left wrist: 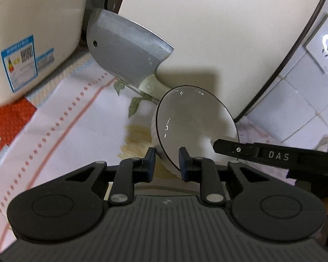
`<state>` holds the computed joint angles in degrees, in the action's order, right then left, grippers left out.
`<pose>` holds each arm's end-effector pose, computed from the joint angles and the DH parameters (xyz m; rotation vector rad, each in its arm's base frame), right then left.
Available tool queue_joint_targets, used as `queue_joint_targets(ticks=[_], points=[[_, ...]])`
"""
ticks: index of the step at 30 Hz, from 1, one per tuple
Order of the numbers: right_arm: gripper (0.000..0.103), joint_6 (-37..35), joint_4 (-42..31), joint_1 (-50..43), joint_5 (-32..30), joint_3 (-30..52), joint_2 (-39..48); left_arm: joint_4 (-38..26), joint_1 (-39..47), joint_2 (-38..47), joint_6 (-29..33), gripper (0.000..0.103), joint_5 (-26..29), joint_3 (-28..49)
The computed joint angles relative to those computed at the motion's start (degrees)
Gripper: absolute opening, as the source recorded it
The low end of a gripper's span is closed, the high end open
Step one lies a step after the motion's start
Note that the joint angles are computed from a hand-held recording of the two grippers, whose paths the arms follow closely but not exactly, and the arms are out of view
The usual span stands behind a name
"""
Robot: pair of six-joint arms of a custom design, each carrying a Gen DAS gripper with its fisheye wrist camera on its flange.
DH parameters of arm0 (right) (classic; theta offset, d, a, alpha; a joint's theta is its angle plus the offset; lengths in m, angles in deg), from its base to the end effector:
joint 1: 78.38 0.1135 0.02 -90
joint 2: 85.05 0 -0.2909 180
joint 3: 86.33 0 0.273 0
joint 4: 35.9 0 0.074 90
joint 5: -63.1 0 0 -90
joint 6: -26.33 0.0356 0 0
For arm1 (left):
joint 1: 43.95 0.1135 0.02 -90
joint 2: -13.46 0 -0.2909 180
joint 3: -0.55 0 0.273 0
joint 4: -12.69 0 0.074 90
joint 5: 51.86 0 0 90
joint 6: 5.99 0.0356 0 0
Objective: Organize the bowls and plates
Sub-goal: 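Lift the small ribbed bowl and carry it over the nested bowls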
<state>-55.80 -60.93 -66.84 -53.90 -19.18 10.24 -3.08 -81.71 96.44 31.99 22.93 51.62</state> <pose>0.3406 0.0860 0.1898 -0.2789 2.4844 0.7296 0.2343 -0.1697 0.1778 -0.4219 2.3713 -0.4295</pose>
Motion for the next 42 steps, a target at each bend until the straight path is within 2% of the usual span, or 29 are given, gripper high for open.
queue_joint_targets(ticks=[3, 5, 10, 17, 25, 28, 35, 42], points=[[0.018, -0.3, -2.1, -0.9, -0.6, -0.7, -2.9, -3.5, -2.2, -1.3, -1.0, 0.021, -1.0, 1.7], [0.019, -0.9, -4.0, -1.6, -1.1, -1.0, -5.5, -8.2, -4.4, -2.0, -1.4, 0.021, -3.0, 4.1], [0.020, -1.1, -13.5, -3.4, -3.8, 0.1, -13.0, -18.5, -9.6, -7.2, -4.7, 0.021, -6.3, 8.3], [0.021, -1.9, -27.7, -3.4, -2.5, 0.2, -26.6, -33.9, -21.7, -12.8, -12.9, 0.021, -14.8, 15.2], [0.021, -1.4, -40.0, -7.1, -5.6, -1.7, -40.2, -46.3, -34.8, -14.3, -21.8, 0.021, -20.7, 21.4], [0.021, 0.0, -44.5, -9.4, -6.3, -3.2, -45.1, -48.0, -38.4, -13.7, -24.0, 0.021, -21.5, 22.2], [0.021, 3.2, -48.9, -11.8, -4.0, -8.3, -56.0, -48.9, -43.4, -10.3, -27.1, 0.021, -20.8, 22.4], [0.021, 1.6, -51.1, -15.5, -4.0, -12.8, -61.7, -47.7, -44.0, -6.8, -27.1, 0.021, -19.0, 22.5]])
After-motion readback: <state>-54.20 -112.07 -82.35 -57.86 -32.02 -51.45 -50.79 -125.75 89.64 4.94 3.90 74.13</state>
